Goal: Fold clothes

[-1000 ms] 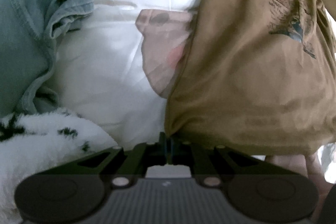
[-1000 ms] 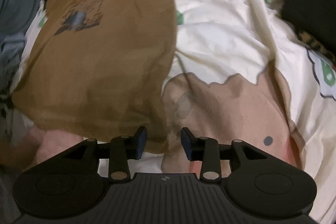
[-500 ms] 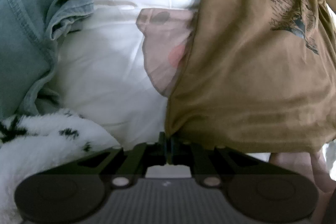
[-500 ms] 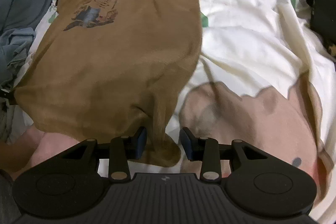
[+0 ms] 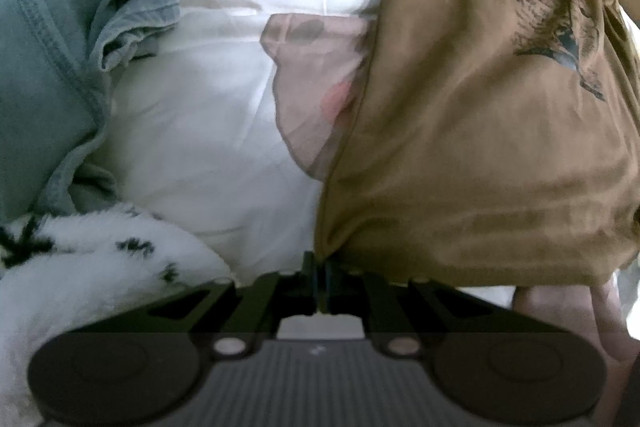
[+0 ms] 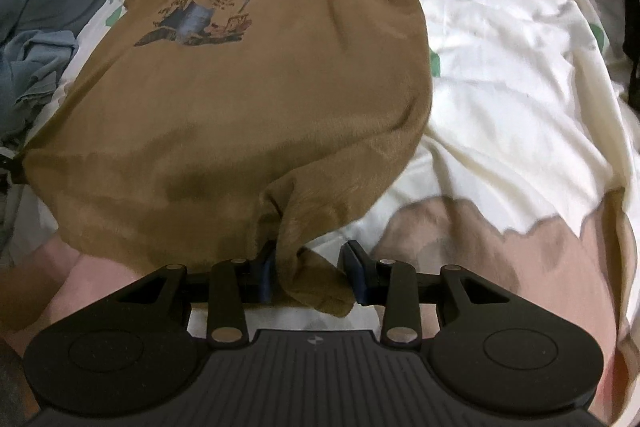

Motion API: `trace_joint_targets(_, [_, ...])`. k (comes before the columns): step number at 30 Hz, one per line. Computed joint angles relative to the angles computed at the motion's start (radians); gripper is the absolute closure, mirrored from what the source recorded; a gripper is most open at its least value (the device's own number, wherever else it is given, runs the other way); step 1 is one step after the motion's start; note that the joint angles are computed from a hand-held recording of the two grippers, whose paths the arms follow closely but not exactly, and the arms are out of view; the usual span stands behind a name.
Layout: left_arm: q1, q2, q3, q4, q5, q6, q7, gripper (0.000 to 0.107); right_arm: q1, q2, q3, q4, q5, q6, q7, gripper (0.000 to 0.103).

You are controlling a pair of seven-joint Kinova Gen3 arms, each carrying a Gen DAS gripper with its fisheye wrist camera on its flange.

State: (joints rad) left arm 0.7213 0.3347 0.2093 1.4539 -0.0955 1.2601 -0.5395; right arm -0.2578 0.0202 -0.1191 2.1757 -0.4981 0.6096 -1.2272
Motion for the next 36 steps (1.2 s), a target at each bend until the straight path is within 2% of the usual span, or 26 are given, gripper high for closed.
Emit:
trace_joint_targets(2, [0.002,-0.004,0.000,0.000,0.000,0.000,0.004,0.104,0.009,-0.003,0.009,-0.013,0.008,0.046,0.003,0.074])
trace_joint_targets(4, [0.005,-0.012,0.002,0.005,0.000,-0.004,0.010,0.104,0.021,-0.007,0.019,-0.027,0.007,0.097,0.004,0.081])
trace_joint_targets(5, [0.007,-0.019,0.003,0.013,-0.001,-0.010,0.015,0.104,0.029,-0.009,0.025,-0.033,0.003,0.124,0.007,0.090])
trace_joint_targets(7, [0.005,-0.035,0.004,0.030,-0.001,-0.024,0.017,0.104,0.041,-0.009,0.035,-0.049,-0.001,0.177,-0.011,0.095])
trace_joint_targets(12, [-0.009,-0.087,0.015,0.033,-0.001,-0.027,0.017,0.104,0.095,-0.031,0.074,-0.101,-0.061,0.309,-0.018,0.097])
trace_joint_targets(17, [-0.028,-0.091,0.024,-0.048,0.010,0.002,-0.009,0.104,0.157,-0.032,0.119,-0.200,-0.090,0.466,0.002,0.098])
trace_joint_targets(21, [-0.042,-0.115,0.024,-0.068,0.031,0.009,-0.019,0.104,0.210,-0.012,0.145,-0.293,-0.105,0.579,0.020,0.098])
trace_joint_targets(27, [-0.055,-0.127,0.037,-0.091,0.078,0.019,-0.022,0.104,0.242,0.027,0.134,-0.405,-0.073,0.736,-0.002,0.099])
trace_joint_targets(33, [-0.046,-0.117,0.039,-0.086,0.093,0.026,-0.004,0.104,0.256,0.058,0.129,-0.422,-0.027,0.820,-0.058,0.099])
trace_joint_targets(36, [-0.048,-0.109,0.038,-0.066,0.099,0.013,-0.007,0.104,0.247,0.084,0.119,-0.406,0.001,0.808,-0.113,0.099])
